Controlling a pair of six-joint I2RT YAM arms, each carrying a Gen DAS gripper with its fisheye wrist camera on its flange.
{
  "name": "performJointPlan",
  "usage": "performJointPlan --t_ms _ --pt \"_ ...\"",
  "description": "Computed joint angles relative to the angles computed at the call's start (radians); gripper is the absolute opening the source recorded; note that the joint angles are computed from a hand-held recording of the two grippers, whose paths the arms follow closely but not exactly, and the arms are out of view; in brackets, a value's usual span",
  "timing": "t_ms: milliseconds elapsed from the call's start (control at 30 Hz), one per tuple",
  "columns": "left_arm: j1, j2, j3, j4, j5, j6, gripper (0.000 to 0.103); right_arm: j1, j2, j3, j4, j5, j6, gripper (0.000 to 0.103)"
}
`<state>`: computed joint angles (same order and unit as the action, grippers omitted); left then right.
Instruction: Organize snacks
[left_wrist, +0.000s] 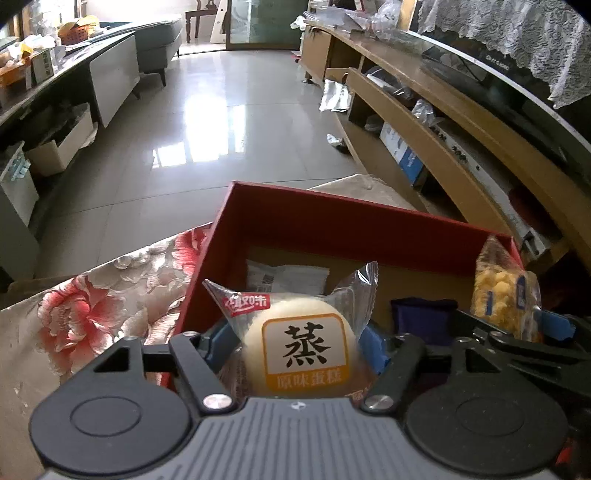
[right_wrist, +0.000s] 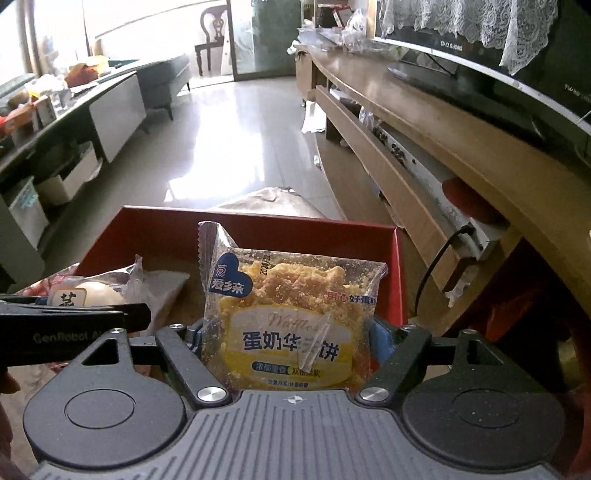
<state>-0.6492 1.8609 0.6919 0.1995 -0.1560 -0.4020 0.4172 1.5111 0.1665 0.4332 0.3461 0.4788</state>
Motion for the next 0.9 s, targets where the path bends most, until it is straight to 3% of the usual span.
performJointPlan --t_ms 200,500,900 --pt "0.0 -0.018 -0.009 -0.014 -0.009 -0.01 0.078 0.008 0.01 0.003 0.003 0.009 0.004 0.088" --pt "-0.014 -0.103 -0.057 -0.027 -0.014 -0.011 0.081 0.018 -0.103 -0.022 -0.058 0.038 0.014 0.09" --pt "-0.052 -0.348 -0.217 -0.067 -0.035 0.004 0.081 0.19 -0.431 -0.067 -0.371 0.147 0.168 0.091"
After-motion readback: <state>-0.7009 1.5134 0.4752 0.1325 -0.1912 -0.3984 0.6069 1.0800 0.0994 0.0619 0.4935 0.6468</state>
